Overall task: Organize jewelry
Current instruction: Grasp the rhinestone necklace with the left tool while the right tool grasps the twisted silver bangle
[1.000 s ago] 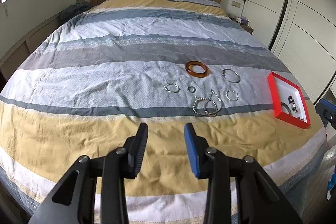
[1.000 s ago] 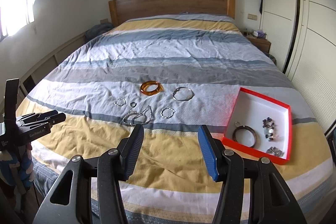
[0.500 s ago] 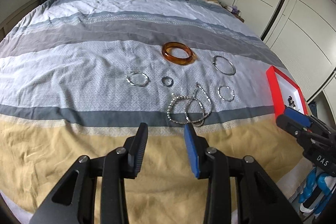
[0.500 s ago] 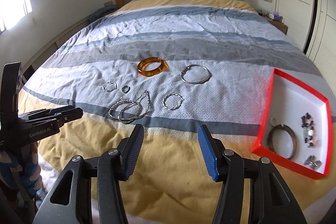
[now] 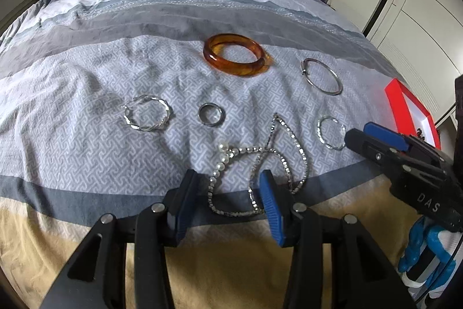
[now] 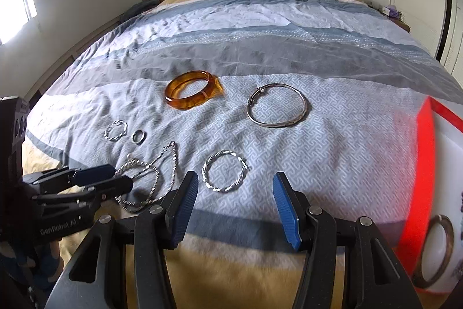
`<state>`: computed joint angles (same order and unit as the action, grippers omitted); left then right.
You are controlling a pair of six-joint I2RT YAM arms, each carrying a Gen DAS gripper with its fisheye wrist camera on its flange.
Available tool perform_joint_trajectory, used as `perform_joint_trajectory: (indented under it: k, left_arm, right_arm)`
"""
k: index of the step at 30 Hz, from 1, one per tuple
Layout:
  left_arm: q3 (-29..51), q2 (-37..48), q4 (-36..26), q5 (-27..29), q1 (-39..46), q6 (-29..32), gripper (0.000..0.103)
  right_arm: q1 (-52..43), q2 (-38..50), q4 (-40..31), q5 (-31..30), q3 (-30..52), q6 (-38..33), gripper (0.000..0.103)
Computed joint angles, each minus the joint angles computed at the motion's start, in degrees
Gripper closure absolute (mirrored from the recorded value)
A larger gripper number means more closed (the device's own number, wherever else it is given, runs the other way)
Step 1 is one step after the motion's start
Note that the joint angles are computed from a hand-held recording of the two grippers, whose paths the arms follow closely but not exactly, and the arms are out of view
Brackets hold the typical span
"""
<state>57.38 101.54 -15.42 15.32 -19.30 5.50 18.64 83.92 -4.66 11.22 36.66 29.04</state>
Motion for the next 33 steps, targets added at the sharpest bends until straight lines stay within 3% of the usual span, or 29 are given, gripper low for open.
perform_joint_trajectory:
  k: [2,5,11,17,19,21,27,33]
  left_arm:
    - [-0.1,0.9,1.2,-0.6,-0.4,0.6,0.061]
    - [-0.3,2.1,2.5,-0.6,-0.5,0.8,0.061]
    - [-0.9,3.4,5.6,-1.8,-1.3,0.8,0.062]
    - [-1.1,3.1,6.7,-2.8,-1.0,-0.7,0.08]
    - [-1.1,2.8,6.2,-3.0,-0.5,-1.2,0.092]
    - [-0.9,1.9,4.7,-3.2,-0.1,-1.7,0.097]
    - [-3.4,-4.4,1.2,-3.3,1.3,-1.8,0.098]
    - [-7.1,-14.6,-3.5,-3.4,3.6,-0.2,0.098]
  right_arm:
    - [-1.1,2.5,1.5,-0.6,0.7,-0.5,0.052]
    - [-2.3,6.6,2.8,-0.9,2.1,-1.3,0.063]
    - [-1.9,11.6,4.6,0.0,3.4,-3.4,0.069]
    - [-1.4,12.8,5.6,1.5,3.6,-5.3,0.091]
    - [-1.6,12.2,6.0,1.3,3.0,-5.2,0.093]
    - [-1.6,11.2,5.4,1.2,2.8,-5.1,0.095]
    - [1.1,2.5,0.7,2.3,0.5,-3.4,0.096]
    - [7.1,-9.7,-9.5,6.9,-0.6,1.3,0.096]
